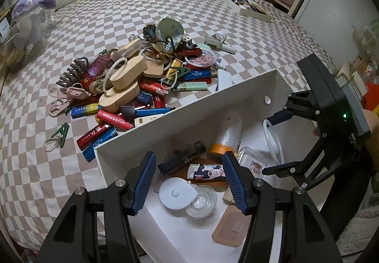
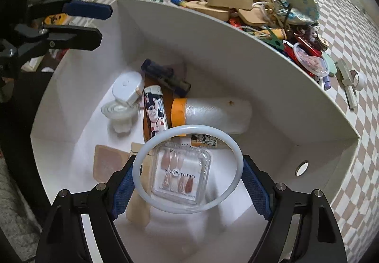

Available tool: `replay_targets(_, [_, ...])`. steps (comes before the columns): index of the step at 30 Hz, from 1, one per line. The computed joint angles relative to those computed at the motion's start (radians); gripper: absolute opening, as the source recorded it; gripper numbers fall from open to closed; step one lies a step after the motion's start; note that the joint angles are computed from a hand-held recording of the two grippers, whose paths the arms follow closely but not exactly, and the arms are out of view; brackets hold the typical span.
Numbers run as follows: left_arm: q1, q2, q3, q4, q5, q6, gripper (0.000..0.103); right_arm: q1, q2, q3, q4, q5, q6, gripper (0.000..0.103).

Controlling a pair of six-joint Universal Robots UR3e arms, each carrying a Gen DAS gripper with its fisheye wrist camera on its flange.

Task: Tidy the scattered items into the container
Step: 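Open the left gripper to drop the tape measure while the right releases the ring fan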

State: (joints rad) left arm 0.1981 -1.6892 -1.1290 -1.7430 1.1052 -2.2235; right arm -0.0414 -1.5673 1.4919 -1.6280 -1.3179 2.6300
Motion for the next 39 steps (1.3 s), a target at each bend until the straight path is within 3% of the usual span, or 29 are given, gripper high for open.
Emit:
replay_targets(6, [-0.012, 0.002, -0.013, 0.003, 0.012, 0.008, 0.058, 0.012, -0.007, 0.009, 0.003, -0.017, -0.022, 0.084])
replay_targets(8, [-0.014, 0.002, -0.014, 0.001, 0.014, 0.009, 0.058, 0.005, -0.004, -0.004, 0.031, -0.010, -0.098, 0.084])
replay_targets(20, [-0.029, -0.010, -0.012, 0.002, 0.033, 0.001, 0.058, 0.008, -0.026, -0.005, 0.014, -0.029, -0.119, 0.084])
replay_targets(23, [-0.036, -0.016, -0.008, 0.002, 0.039, -0.004, 0.058, 0.005, -0.034, 0.010, -0.005, -0.026, -0.117, 0.103])
replay_targets(39, [-0.068, -0.046, 0.016, 0.008, 0.062, -0.028, 0.059, -0.044, -0.051, 0.006, -0.004, 0.037, -0.116, 0.103])
